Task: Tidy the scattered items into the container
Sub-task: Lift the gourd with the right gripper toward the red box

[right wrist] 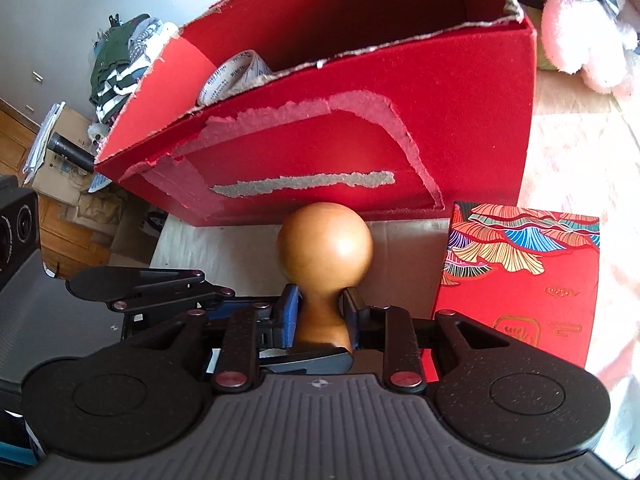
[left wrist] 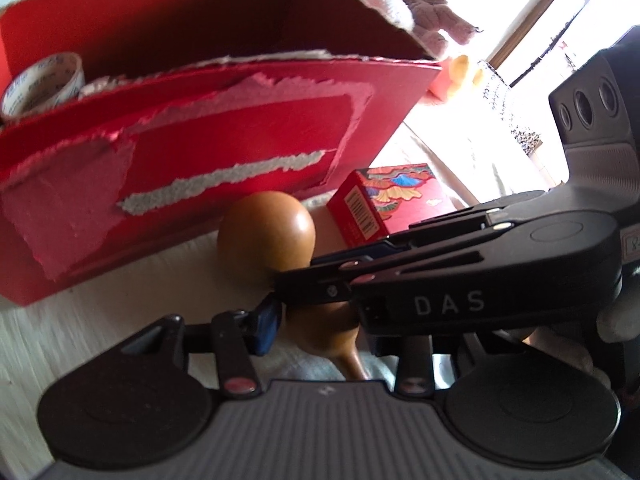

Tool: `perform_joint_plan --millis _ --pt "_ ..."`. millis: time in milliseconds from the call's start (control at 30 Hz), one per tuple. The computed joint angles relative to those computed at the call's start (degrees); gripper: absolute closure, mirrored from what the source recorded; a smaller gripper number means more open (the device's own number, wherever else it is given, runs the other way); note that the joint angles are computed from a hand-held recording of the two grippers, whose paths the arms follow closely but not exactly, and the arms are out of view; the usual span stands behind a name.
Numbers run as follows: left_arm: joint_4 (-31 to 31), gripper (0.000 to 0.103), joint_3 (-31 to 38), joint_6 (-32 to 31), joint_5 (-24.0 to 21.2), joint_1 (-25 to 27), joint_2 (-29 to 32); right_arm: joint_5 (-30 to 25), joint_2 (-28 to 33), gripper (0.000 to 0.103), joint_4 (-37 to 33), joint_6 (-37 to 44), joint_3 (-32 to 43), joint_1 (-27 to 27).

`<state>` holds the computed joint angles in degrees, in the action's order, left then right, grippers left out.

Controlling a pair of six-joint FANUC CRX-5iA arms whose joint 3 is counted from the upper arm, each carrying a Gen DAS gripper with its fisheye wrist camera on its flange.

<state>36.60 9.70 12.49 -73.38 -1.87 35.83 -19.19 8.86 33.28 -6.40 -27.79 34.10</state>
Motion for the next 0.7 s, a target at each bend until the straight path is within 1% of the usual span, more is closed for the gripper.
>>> perform_joint_plan --millis 100,233,300,333,467,533,600,700 --pt "1.04 0.065 -1.62 -2.81 0.37 -0.02 -1.41 2.42 -1.54 0.077 6.53 -7.06 -3.27 -0.65" --pt "2.04 0.065 -2.01 -5.21 -0.58 -0.11 -2.26 5.65 -3.72 0.077 18.52 -19.79 -8.01 -2.37" --pt "2.84 0.065 -2.01 -6.21 -0.67 -0.72 -2.39 6.03 -4.73 0.077 24.53 -25.72 -9.66 -3.18" --pt "3.17 0.065 -2.01 -6.88 -1.12 -0.71 -2.59 5.68 -5.26 0.077 26.20 -27.45 -10.12 -3.30" --pt "4.41 0.065 -1.31 -9.10 -3.42 -1.00 -3.00 3.90 -7.78 0.077 31.17 -33.30 -11.88 -3.56" --pt "5.24 0.065 -0.97 -10.51 -4.78 -1.08 -3.17 2.41 -9.19 0.077 32.50 -35.33 -12.55 -3.31" --pt "6.19 0.065 -0.74 -11.95 -6.11 -1.30 -3.40 -0.15 -10.48 0.077 31.92 -35.75 -12.69 -2.32" --pt "7.86 0.065 -1.31 -14.26 -7.33 -1.95 -4.26 -5.82 -11.98 0.076 30.53 -35.47 -12.15 0.32"
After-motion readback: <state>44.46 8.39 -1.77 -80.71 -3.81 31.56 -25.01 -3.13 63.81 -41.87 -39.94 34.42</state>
